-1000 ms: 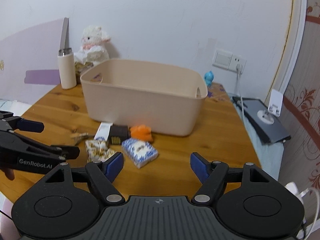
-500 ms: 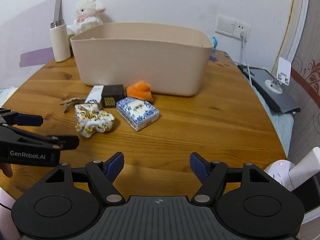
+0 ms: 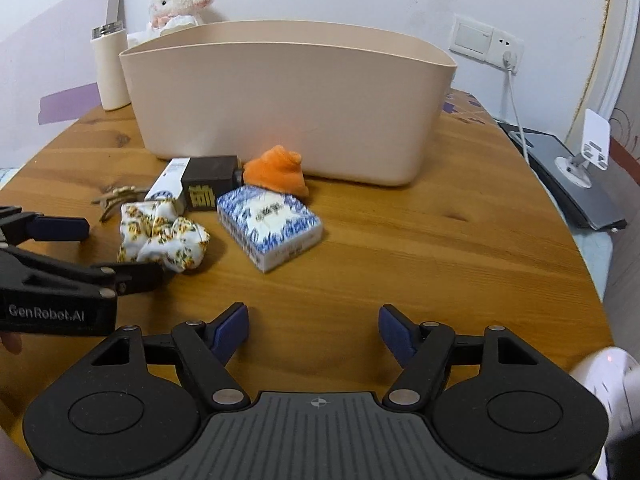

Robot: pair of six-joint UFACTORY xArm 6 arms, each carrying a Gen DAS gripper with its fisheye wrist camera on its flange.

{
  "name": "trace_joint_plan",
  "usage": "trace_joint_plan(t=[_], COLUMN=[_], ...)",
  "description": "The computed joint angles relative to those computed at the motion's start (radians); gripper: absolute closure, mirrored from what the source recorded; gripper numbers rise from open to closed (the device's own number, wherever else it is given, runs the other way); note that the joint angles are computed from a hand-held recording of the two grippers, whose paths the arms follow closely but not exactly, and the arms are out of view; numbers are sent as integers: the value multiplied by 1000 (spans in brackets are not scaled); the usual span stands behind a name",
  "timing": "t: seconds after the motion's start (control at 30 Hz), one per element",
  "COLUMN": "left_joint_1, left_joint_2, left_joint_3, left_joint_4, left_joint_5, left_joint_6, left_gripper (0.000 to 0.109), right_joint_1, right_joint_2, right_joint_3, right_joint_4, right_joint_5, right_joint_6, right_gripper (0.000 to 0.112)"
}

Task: Organize objects
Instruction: 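Withdraw both tools back toward the remaining items, then grasp the floral scrunchie with left tool while right tool grasps blue-white box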

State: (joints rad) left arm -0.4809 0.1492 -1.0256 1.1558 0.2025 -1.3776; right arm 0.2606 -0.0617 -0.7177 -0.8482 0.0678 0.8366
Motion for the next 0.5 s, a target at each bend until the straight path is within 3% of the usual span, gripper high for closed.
trace_joint_plan(t=[0.27, 0.4, 0.5], left_joint_1=[13, 24, 29], left_joint_2=[59, 68, 70], left_joint_3=[-69, -74, -74], left_joint_4=[69, 9, 20], left_joint_5=[13, -7, -19], left_joint_6=[-24, 60, 59], left_gripper=[15, 14, 14], right_joint_1=[-37, -60, -68], right_joint_2=[105, 158, 192], right_joint_3=[-114, -171, -229], right_joint_4=[-239, -326, -509], right_joint_5=[-58, -101, -112], right_joint_6=[177, 255, 427], right_gripper=[38, 37, 38])
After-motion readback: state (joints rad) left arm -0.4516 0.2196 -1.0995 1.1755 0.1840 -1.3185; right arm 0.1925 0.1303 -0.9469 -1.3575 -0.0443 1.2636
